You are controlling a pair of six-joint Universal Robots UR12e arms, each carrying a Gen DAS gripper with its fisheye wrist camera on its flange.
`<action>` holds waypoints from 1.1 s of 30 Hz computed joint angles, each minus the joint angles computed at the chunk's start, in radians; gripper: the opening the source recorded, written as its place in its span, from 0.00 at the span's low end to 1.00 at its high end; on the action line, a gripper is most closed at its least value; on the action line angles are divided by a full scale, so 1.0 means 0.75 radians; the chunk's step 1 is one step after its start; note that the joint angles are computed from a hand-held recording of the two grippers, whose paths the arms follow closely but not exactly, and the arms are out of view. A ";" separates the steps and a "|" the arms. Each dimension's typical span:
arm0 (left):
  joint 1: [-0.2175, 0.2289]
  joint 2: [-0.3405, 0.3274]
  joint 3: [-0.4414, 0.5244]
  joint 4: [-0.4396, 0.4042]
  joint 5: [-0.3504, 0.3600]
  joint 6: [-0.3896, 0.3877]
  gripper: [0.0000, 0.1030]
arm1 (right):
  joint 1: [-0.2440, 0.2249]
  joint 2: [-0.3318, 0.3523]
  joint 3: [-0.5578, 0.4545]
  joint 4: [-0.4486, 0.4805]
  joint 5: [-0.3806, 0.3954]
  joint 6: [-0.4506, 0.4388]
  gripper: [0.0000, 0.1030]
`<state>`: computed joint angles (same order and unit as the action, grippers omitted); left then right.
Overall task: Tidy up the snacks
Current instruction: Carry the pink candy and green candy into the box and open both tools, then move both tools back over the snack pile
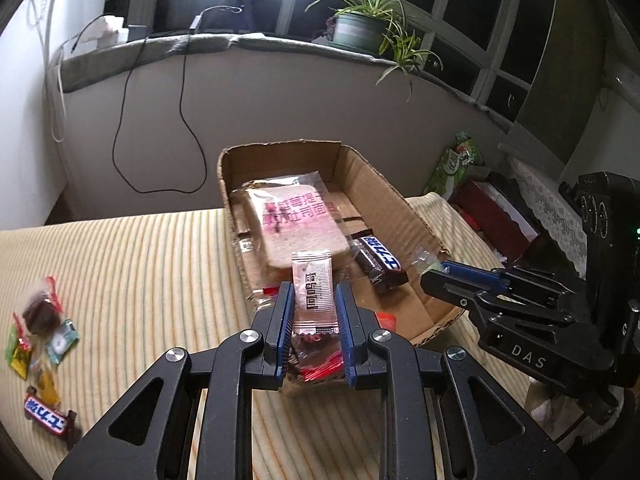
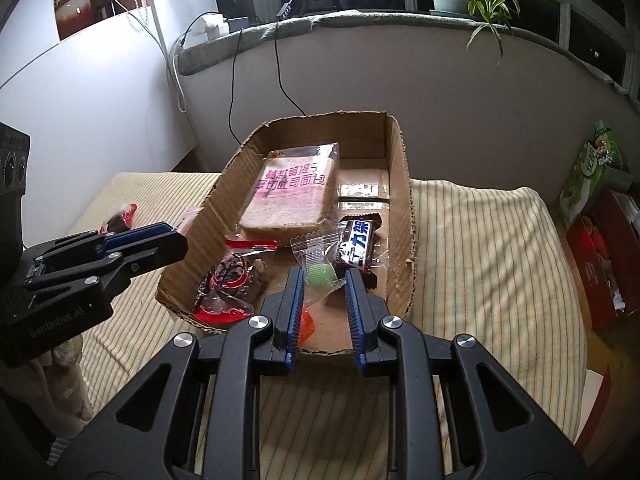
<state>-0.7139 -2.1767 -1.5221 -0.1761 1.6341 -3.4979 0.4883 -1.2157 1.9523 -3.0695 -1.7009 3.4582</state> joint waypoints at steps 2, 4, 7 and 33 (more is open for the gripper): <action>-0.004 -0.005 0.010 -0.005 0.005 0.009 0.19 | -0.002 0.000 0.001 -0.001 0.005 0.004 0.21; -0.006 -0.009 0.018 -0.009 0.007 0.013 0.19 | -0.006 0.000 0.002 -0.001 0.011 0.004 0.22; -0.009 -0.012 0.026 -0.016 0.011 0.017 0.19 | -0.008 0.000 0.003 0.001 0.014 0.005 0.22; -0.012 0.024 -0.022 0.033 0.078 -0.006 0.58 | 0.011 -0.017 0.009 -0.042 -0.046 0.056 0.84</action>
<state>-0.7228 -2.1588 -1.5384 -0.1517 1.6925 -3.5024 0.4966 -1.2287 1.9589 -3.1014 -1.7353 3.5002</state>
